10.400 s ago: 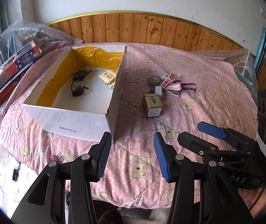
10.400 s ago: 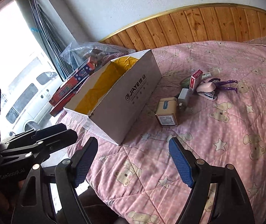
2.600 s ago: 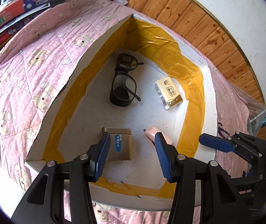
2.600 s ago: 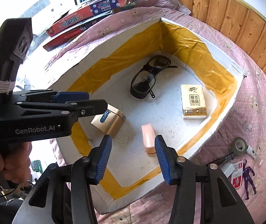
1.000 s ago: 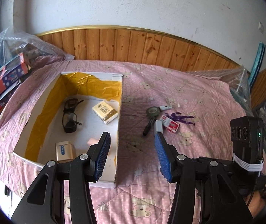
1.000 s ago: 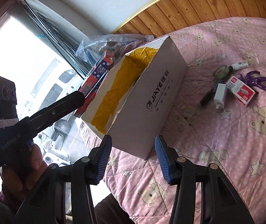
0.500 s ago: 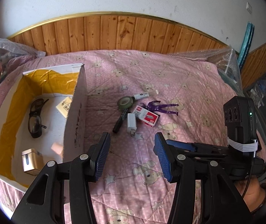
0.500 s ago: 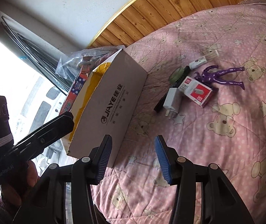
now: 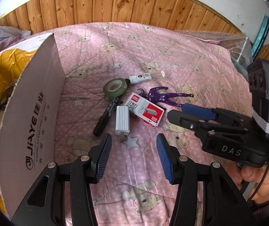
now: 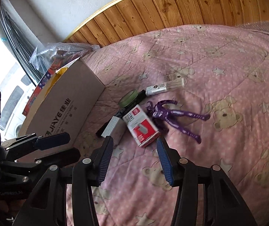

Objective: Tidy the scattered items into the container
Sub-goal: 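Grasp the white charger with the left gripper while the right gripper grasps the purple figure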

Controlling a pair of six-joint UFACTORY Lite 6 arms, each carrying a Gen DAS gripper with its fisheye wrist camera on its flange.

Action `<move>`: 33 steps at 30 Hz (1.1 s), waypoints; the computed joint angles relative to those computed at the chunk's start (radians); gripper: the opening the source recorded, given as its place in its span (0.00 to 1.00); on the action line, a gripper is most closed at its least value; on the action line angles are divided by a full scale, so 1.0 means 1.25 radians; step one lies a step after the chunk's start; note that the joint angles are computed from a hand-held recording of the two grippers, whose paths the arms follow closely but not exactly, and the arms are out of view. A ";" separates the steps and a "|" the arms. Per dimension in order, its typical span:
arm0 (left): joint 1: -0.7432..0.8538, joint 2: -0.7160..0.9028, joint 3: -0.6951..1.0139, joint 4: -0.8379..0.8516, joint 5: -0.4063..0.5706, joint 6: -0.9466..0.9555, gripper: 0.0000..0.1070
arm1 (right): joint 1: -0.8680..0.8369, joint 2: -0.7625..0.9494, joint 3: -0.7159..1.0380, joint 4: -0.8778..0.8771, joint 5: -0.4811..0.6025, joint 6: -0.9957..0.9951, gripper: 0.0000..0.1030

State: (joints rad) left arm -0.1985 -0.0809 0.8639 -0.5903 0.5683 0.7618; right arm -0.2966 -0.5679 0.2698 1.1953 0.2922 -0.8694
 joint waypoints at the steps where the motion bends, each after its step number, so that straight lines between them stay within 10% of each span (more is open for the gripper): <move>1: -0.009 0.031 0.012 0.009 -0.021 -0.013 0.49 | -0.019 0.031 0.018 0.012 0.006 -0.050 0.49; 15: -0.099 0.265 0.099 0.020 -0.185 -0.096 0.49 | -0.033 0.400 0.222 0.127 -0.103 -0.509 0.54; 22: -0.106 0.277 0.094 0.003 -0.246 -0.059 0.34 | -0.125 0.359 0.242 0.104 -0.006 -0.470 0.54; 26: -0.088 0.257 0.059 -0.118 -0.263 0.070 0.26 | -0.088 0.420 0.288 0.041 -0.064 -0.430 0.75; 33: -0.025 0.223 0.006 -0.370 -0.205 0.330 0.32 | -0.169 0.470 0.297 0.064 0.029 -0.408 0.29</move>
State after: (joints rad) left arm -0.2294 0.1978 0.8709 -1.0528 0.3121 1.1745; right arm -0.5073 0.0191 0.6405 1.2757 0.3285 -1.3798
